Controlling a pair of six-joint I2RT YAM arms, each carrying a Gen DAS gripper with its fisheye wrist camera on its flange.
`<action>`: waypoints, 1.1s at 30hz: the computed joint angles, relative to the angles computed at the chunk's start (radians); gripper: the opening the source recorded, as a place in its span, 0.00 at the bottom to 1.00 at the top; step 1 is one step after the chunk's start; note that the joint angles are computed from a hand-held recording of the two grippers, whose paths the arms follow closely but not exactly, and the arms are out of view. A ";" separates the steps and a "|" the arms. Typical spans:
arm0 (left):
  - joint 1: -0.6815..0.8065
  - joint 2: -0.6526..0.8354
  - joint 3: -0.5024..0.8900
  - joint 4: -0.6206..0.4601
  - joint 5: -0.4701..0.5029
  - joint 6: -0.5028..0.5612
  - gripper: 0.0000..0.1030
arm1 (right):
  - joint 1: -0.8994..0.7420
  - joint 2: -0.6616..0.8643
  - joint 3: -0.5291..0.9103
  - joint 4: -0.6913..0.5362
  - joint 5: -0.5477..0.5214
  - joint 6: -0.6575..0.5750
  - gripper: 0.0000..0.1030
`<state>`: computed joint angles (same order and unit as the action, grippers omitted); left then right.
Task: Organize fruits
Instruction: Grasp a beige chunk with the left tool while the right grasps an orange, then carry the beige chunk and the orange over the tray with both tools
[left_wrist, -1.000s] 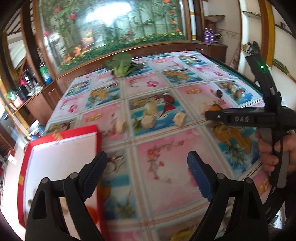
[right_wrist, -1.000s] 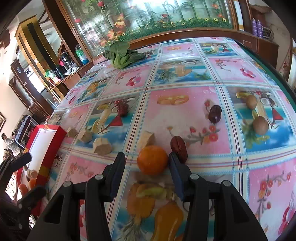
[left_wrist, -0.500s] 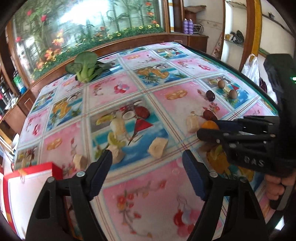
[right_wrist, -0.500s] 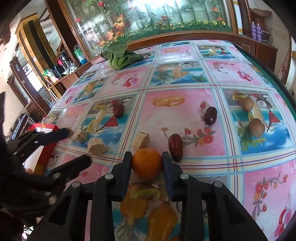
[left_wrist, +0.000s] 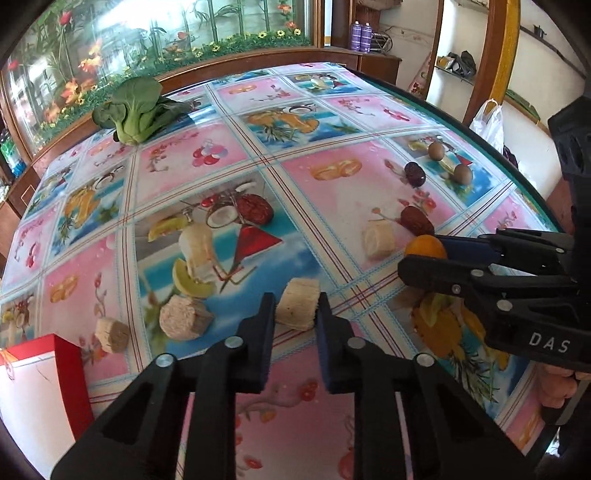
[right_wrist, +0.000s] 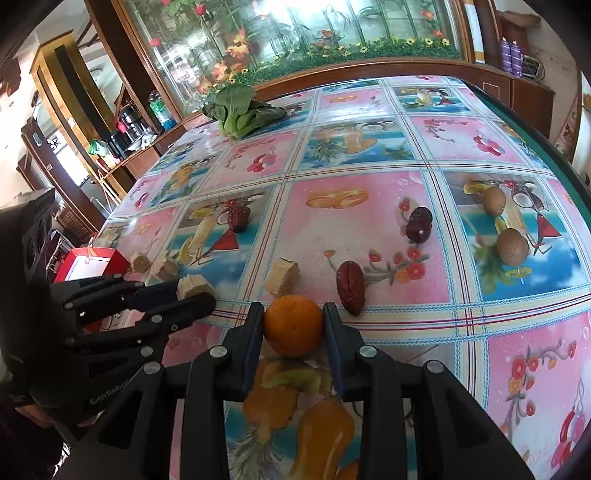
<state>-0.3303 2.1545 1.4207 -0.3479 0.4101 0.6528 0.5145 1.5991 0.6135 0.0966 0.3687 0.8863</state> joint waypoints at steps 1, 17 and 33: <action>0.003 -0.006 -0.009 0.002 0.006 -0.004 0.21 | 0.002 -0.001 -0.001 0.006 0.000 -0.002 0.30; 0.119 -0.398 -0.460 0.393 0.005 -0.174 0.21 | 0.116 -0.067 -0.044 0.140 0.184 -0.104 0.30; 0.256 -0.480 -0.507 0.505 -0.038 -0.223 0.21 | 0.143 -0.020 -0.003 0.081 0.248 -0.097 0.30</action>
